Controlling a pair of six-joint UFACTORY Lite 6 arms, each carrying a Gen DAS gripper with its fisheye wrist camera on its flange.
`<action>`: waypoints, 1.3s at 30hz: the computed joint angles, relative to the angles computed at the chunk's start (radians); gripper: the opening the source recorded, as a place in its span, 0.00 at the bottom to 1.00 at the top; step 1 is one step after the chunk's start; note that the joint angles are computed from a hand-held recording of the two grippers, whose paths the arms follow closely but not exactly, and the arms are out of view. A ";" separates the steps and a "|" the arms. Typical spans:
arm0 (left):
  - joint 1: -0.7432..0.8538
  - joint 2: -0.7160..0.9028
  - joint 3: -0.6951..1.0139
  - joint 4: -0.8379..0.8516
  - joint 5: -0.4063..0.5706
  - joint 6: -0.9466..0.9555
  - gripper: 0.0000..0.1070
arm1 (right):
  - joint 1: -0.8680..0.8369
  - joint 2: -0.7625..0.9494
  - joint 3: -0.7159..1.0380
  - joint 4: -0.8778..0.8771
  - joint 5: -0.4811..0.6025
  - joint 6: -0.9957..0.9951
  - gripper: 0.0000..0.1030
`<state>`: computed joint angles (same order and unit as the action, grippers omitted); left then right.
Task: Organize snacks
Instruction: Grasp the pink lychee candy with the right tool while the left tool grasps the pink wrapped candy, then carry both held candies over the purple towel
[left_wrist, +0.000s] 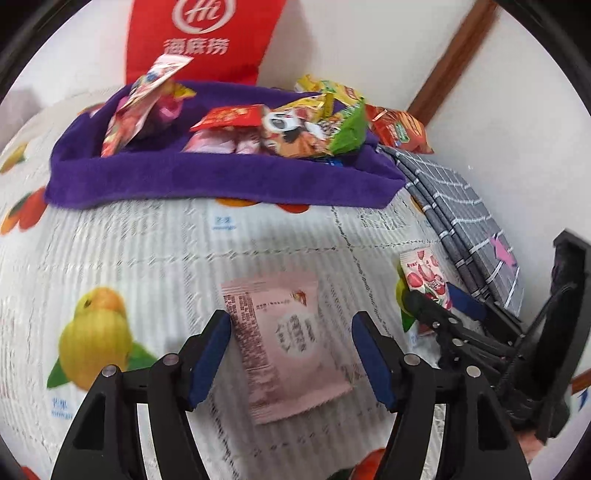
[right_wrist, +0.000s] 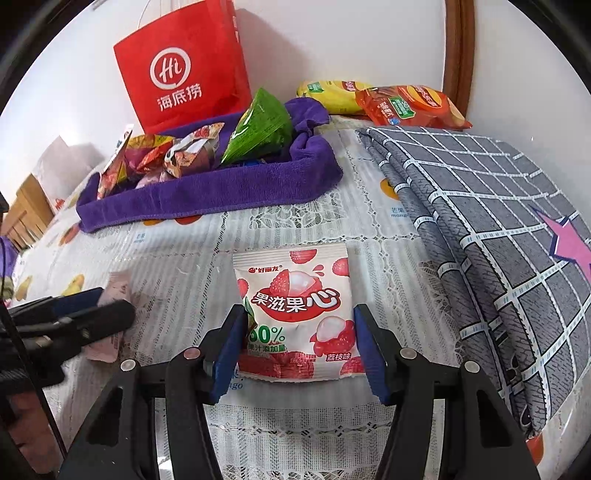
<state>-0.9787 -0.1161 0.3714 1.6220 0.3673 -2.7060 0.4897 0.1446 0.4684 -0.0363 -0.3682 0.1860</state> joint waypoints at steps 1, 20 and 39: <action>-0.010 0.021 0.022 -0.062 0.008 0.080 0.61 | -0.020 -0.005 -0.007 -0.071 -0.010 0.064 0.57; -0.108 0.074 0.072 -0.374 0.187 0.364 0.33 | -0.078 -0.015 -0.028 -0.279 -0.049 0.248 0.57; -0.112 -0.458 -0.235 -0.638 0.275 0.579 0.28 | -0.051 -0.048 -0.048 -0.325 -0.043 0.244 0.55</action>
<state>-1.0908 -0.5737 0.1368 0.9843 0.6421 -2.1273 0.4390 0.0965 0.4200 -0.3611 -0.4116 0.4300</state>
